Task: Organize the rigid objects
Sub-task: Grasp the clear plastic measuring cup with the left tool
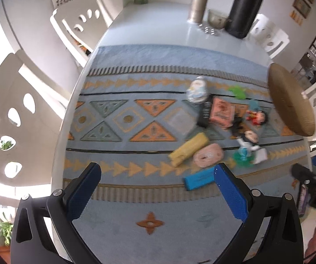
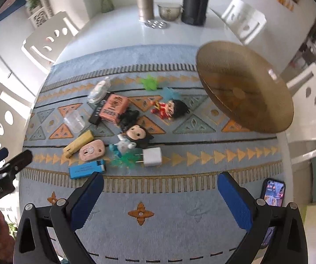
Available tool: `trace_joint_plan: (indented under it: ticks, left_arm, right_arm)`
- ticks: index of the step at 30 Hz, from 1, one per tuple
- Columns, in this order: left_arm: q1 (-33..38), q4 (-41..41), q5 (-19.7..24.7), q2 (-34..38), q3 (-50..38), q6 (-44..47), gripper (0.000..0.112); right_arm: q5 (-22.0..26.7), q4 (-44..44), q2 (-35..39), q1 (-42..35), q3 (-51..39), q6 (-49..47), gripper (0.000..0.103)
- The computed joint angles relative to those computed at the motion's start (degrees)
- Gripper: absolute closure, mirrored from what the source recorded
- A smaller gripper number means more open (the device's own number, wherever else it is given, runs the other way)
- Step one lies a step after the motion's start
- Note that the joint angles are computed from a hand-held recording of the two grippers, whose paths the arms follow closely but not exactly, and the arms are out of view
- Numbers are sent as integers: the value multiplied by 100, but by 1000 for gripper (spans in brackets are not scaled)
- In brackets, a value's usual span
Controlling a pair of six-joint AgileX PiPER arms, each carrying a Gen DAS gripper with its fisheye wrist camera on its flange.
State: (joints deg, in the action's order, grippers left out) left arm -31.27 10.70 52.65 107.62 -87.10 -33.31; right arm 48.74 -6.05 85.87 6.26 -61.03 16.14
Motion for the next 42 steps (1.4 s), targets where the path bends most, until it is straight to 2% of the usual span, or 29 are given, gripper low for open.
trace_joint_plan:
  ticks: [4, 9, 13, 16, 24, 26, 28, 31, 33, 35, 36, 37, 38, 39, 42]
  left_arm:
    - [295, -307, -127, 395, -176, 604, 11]
    - [465, -787, -192, 1176, -895, 1373, 11]
    - [435, -974, 80, 2092, -1915, 2049, 12]
    - [415, -750, 567, 2569, -2577, 2087, 20]
    - [1013, -822, 373, 2134, -1844, 2181, 20]
    - [1224, -1307, 299, 1986, -1713, 2529, 20]
    - [1440, -2352, 350, 1898, -1679, 3357, 20]
    - [1436, -2882, 395, 2022, -1890, 3695, 20]
    - [1373, -2889, 528, 2327, -2281, 3504, 25]
    - [1313, -2697, 688, 2681, -2765, 3262, 50]
    - [1308, -2686, 762, 2841, -2943, 3210, 53]
    - [1276, -2600, 644, 2806, -2893, 3193, 59]
    - [1286, -2645, 718, 2831, -2951, 3278, 78]
    - [1267, -2661, 871, 2896, -3069, 3298, 77]
    - [1118, -2379, 685, 2685, -2731, 3191, 77]
  right_arm:
    - [-166, 281, 290, -228, 18, -225, 0]
    - [-400, 337, 742, -309, 3, -288, 1]
    - [-406, 335, 1146, -297, -118, -189, 4]
    - [-369, 259, 1310, -217, -202, -109, 4]
    - [-273, 181, 1569, -153, -333, 74, 4]
    - [-264, 193, 1591, -180, -343, 56, 4]
    - [-318, 330, 1608, -257, -325, -82, 4]
    - [-413, 562, 1657, -413, -305, -376, 4]
    - [-461, 632, 1706, -490, -317, -480, 4]
    - [-513, 710, 1739, -590, -312, -605, 4]
    - [-545, 730, 1726, -623, -285, -640, 4]
    - [-569, 740, 1705, -676, -259, -695, 4]
    - [-620, 711, 1675, -699, -209, -692, 5]
    - [-639, 722, 1627, -745, -160, -733, 6]
    - [-716, 964, 1608, -945, -69, -1014, 11]
